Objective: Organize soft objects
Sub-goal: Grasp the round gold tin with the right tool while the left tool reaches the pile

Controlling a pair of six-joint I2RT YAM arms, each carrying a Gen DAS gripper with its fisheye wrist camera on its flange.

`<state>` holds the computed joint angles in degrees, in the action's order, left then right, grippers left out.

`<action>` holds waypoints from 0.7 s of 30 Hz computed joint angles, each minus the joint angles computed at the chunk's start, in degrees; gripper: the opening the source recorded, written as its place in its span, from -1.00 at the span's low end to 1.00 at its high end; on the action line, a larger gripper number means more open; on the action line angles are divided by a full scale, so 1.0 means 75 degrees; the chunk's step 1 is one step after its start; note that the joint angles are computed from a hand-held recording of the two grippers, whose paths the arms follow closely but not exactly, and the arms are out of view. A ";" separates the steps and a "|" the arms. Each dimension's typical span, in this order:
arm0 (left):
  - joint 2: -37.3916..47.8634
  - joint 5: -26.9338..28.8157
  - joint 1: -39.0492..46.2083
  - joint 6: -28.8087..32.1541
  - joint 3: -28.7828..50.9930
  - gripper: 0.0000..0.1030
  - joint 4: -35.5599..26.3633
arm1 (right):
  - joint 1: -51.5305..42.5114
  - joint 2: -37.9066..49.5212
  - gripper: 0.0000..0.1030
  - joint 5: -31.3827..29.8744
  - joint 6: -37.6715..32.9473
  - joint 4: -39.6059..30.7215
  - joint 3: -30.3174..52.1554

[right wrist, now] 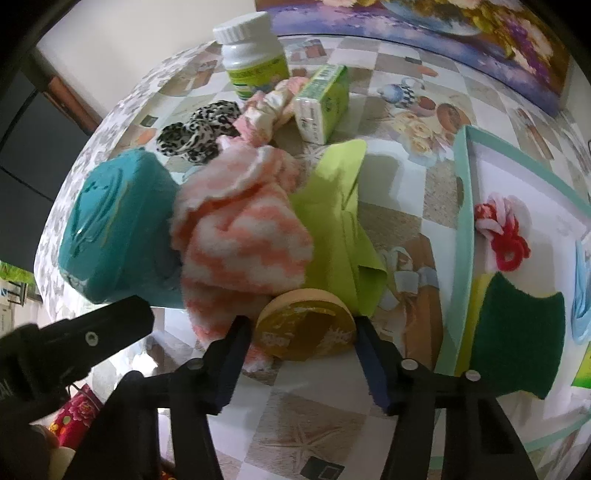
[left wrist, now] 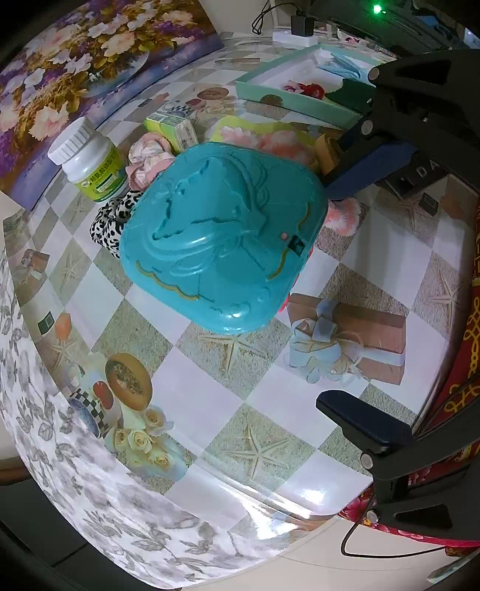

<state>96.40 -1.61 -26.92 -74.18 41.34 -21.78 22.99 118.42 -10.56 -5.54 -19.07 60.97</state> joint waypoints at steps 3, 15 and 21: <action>0.0037 0.0027 0.0014 0.0042 0.0004 0.99 0.0056 | -0.0114 0.0059 0.07 -0.0149 0.0056 -0.0056 0.0048; 0.0296 0.0173 -0.0139 0.0074 0.0154 0.99 0.0320 | -0.0419 -0.0070 0.06 -0.0244 -0.0095 -0.0318 -0.0001; 0.0386 0.0217 -0.0230 0.0128 0.0233 0.99 0.0433 | -0.0918 -0.0490 0.06 -0.0673 -0.0277 -0.0551 -0.0120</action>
